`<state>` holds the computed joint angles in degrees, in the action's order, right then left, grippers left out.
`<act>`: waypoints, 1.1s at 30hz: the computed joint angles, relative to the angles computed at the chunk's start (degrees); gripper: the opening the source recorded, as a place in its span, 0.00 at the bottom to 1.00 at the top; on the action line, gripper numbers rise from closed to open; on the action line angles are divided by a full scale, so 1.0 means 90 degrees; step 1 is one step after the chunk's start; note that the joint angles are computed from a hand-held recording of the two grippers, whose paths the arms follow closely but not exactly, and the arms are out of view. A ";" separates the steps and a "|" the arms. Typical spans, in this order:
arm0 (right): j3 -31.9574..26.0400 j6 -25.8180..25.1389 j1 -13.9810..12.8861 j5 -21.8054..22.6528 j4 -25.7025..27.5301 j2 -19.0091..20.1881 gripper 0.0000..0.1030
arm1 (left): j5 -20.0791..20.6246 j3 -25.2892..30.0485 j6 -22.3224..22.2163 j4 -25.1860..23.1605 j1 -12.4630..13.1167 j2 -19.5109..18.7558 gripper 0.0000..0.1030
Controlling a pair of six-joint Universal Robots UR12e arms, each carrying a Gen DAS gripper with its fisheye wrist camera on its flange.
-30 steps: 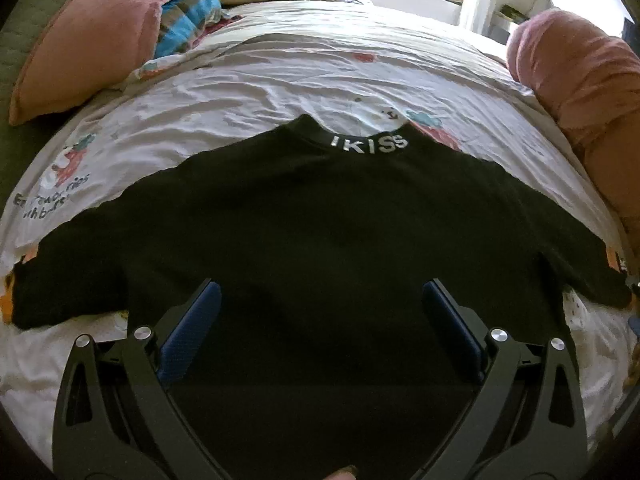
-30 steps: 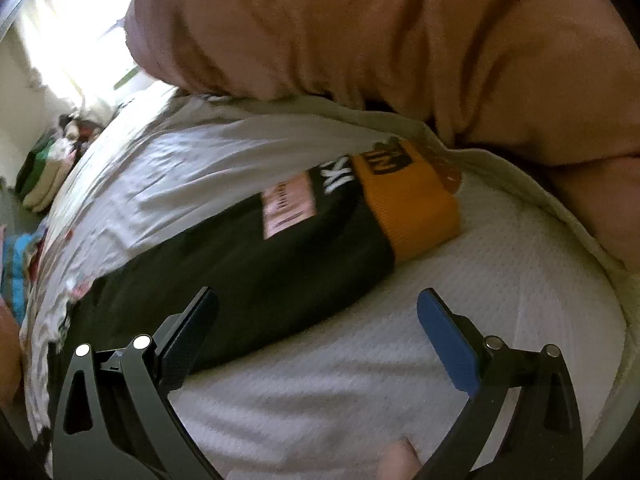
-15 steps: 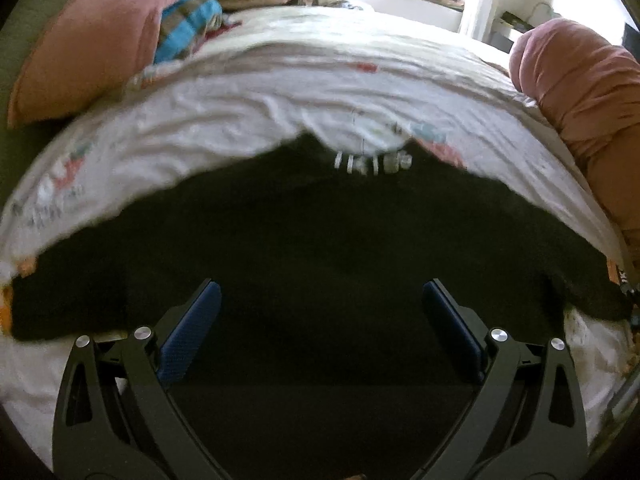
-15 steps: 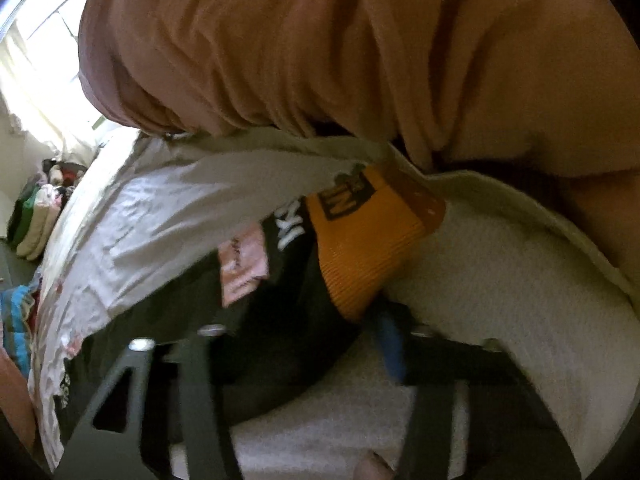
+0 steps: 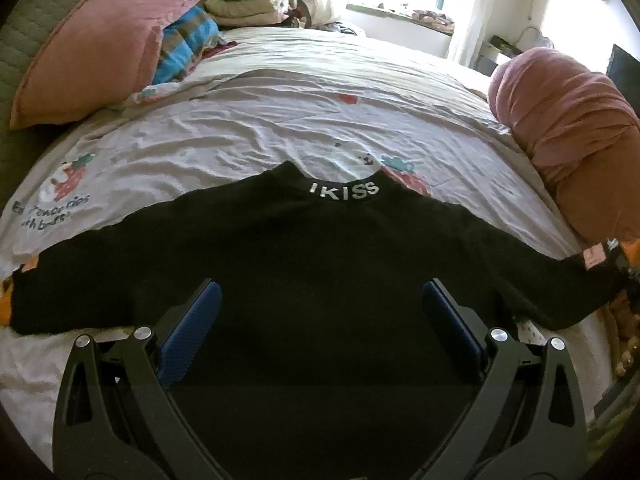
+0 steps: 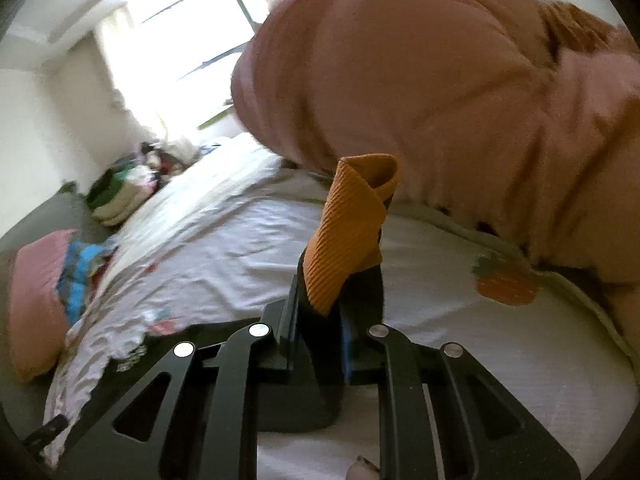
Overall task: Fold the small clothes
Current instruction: 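Lift the cuff with the right gripper and carry it across the shirt body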
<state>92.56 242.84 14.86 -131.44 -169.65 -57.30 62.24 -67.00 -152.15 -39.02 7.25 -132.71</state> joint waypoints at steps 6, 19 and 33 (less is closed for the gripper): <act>-0.0468 -0.0857 0.0131 0.0128 -0.0491 0.0201 0.14 | -0.0150 -0.0003 -0.0097 0.0012 0.0117 0.0029 0.92; -0.1627 -0.2059 0.0357 0.0790 -0.0564 0.0796 0.14 | -0.0626 0.0432 -0.0468 -0.0566 0.0368 -0.0147 0.91; -0.2925 -0.2503 0.0514 0.1458 0.0321 0.1547 0.14 | -0.1215 0.1180 -0.0587 -0.1634 0.0609 -0.0630 0.91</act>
<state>66.24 220.31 19.49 -118.32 -166.77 -43.38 51.31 -56.38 -157.43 -53.73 12.74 -138.38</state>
